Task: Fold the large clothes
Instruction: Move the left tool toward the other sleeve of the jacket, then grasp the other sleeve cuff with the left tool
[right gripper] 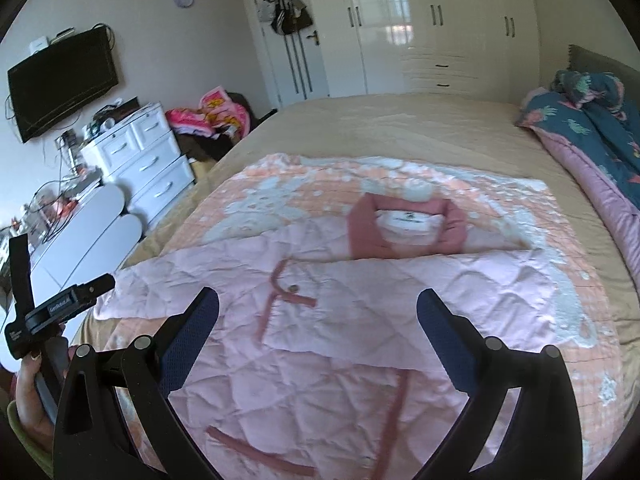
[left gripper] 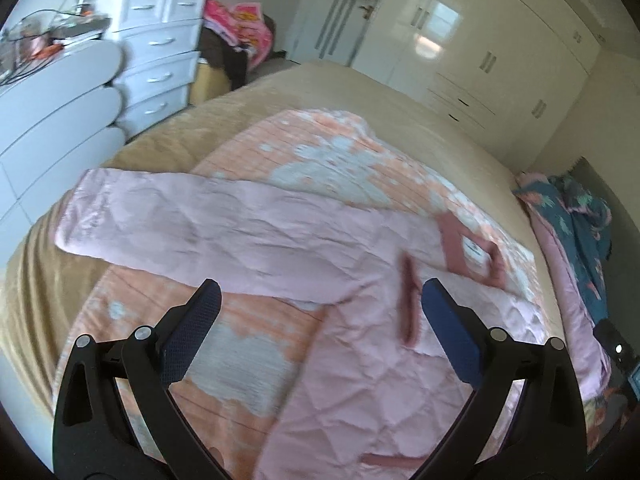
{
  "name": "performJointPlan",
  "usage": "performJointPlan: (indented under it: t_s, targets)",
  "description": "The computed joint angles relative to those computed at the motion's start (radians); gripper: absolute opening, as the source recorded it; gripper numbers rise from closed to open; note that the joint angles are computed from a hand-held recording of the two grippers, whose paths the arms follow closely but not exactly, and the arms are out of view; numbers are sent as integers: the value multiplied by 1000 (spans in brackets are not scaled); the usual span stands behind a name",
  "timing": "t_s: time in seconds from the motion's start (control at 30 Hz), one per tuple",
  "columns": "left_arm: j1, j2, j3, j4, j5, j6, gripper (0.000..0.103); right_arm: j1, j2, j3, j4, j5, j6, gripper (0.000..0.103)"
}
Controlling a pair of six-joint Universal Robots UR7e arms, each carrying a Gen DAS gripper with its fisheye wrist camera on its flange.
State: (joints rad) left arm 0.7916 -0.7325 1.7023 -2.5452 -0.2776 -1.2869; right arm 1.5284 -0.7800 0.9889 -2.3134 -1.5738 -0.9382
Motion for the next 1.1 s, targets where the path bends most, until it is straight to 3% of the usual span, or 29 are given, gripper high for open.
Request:
performJointPlan:
  t_s: [0.17,0.23,0.57,0.77,0.87,1.0,1.1]
  targets:
    - [6,-55,49,142,27,-175,94,18,13,46,-24,-7,-10,99]
    - [16,-85,58,295,33,-339,94,27,16,66,-34,-15,-20,99]
    - [77,-152,21,915,27,-945,94,55,41,139,-74,-47,-111,99]
    - [116,-183,86,770,-2,-881,94,64,94,118,-60,-80,-125,99]
    - [139,-206,147,618,-15,-822,94,71,124,114,-67,-88,-122,99]
    - [162,-218,193,513,-11,-820,94,78,154,109,-53,-94,-119,99]
    - [187,-212,228,344,-20,-738,94,81,176,100,-46,-100,-117,99]
